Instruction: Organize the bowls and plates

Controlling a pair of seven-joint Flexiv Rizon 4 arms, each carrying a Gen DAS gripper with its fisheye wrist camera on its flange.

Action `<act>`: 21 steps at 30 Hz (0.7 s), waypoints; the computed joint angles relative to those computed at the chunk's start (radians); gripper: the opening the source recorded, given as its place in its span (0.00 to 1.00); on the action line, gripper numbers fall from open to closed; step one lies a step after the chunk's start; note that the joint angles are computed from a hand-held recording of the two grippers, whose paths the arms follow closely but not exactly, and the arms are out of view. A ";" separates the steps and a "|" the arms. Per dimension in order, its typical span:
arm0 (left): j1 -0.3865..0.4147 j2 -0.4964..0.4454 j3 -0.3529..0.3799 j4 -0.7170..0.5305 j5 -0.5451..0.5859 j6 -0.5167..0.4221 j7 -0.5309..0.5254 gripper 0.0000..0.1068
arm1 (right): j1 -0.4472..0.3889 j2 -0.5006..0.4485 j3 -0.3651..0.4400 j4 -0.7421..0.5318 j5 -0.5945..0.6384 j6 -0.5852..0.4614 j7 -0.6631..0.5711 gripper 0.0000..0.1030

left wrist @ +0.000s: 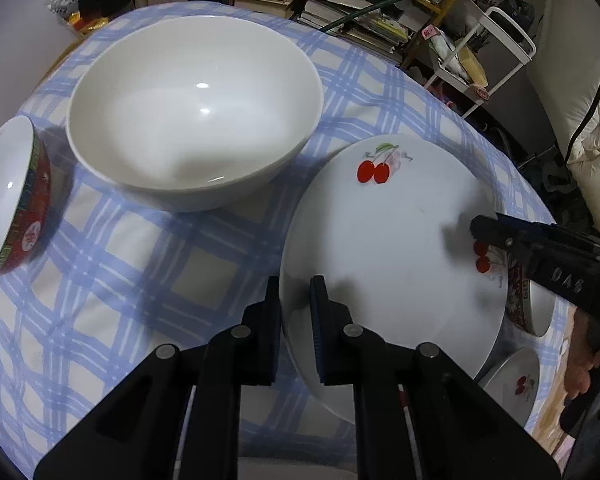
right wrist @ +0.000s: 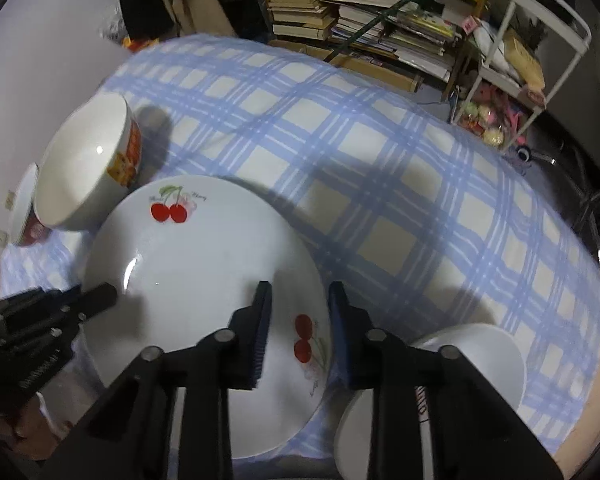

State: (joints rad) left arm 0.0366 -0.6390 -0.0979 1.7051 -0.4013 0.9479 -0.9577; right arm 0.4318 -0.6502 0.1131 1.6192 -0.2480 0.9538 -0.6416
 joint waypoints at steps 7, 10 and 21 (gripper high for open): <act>-0.022 0.024 0.028 0.015 0.045 0.032 -0.035 0.14 | 0.026 0.014 -0.013 0.012 -0.037 -0.010 0.026 0.26; -0.009 0.027 0.022 0.005 0.037 0.000 -0.039 0.14 | 0.023 0.034 -0.015 0.053 -0.025 0.065 0.064 0.22; 0.014 0.095 0.023 0.071 0.017 0.010 -0.019 0.14 | 0.038 0.084 -0.012 0.103 -0.043 0.110 0.134 0.14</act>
